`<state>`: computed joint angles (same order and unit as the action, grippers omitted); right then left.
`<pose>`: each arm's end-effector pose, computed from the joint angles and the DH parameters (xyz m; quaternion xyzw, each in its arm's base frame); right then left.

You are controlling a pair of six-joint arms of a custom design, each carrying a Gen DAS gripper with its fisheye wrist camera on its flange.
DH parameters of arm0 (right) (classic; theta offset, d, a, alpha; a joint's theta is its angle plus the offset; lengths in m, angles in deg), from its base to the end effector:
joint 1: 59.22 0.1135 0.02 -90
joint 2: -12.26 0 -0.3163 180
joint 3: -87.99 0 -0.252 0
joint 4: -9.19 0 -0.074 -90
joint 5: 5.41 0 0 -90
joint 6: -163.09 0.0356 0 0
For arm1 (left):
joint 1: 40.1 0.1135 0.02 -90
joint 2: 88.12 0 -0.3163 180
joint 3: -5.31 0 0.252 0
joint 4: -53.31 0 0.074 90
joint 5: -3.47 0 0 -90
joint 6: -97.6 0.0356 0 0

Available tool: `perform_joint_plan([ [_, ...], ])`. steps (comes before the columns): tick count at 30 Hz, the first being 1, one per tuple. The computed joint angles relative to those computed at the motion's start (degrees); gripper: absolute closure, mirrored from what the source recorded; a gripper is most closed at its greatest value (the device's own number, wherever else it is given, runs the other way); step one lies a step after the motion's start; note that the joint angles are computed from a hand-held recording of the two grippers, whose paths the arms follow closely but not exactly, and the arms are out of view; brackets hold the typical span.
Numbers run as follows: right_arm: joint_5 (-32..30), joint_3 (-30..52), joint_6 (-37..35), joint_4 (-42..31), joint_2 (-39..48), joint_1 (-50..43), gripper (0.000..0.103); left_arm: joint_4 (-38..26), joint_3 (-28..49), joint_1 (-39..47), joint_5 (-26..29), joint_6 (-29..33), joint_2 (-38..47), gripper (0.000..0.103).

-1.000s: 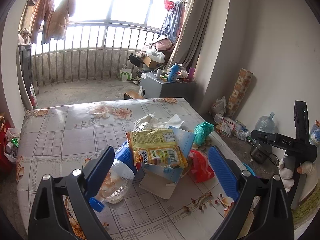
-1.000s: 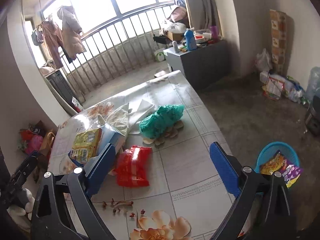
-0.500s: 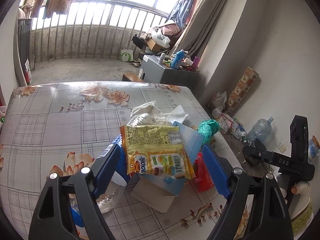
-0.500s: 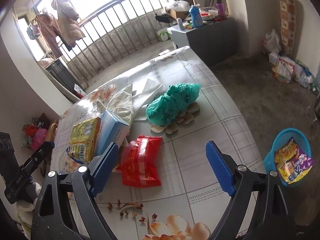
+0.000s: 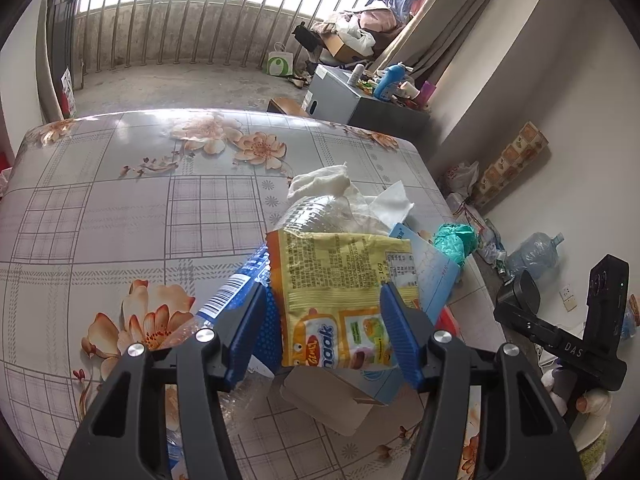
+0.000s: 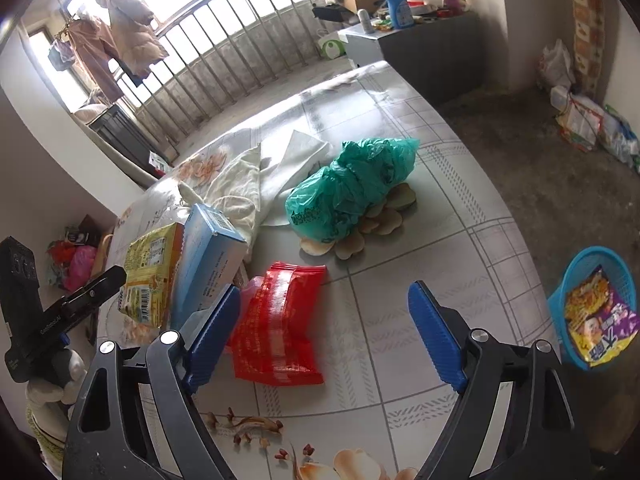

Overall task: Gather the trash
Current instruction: 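Grasp the yellow snack wrapper with the left tool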

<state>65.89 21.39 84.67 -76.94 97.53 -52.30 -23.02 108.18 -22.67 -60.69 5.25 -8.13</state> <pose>0.2699 0.0443 0.4562 -0.0062 0.9495 0.1979 0.2433 0.2530 0.0632 0.4378 -0.0899 0.9238 -0.1704 0.3309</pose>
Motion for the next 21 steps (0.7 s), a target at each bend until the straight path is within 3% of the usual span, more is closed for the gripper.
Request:
perform_joint_plan([
  [10, -2.0, -0.7, -0.9, -0.1, 0.0, -1.5, 0.024, -4.4, 2.4, -0.2, 6.6, -1.5, 1.0, 0.046],
  [14, -2.9, -1.2, -1.4, -0.5, -0.2, -2.1, 0.026, -3.4, 1.2, -2.7, 0.3, -2.3, 0.6, 0.046],
  [21, -4.4, -2.1, -2.3, -1.2, -0.9, -2.8, 0.028, -3.2, -0.5, -5.6, -4.3, -2.3, 0.1, 0.050],
])
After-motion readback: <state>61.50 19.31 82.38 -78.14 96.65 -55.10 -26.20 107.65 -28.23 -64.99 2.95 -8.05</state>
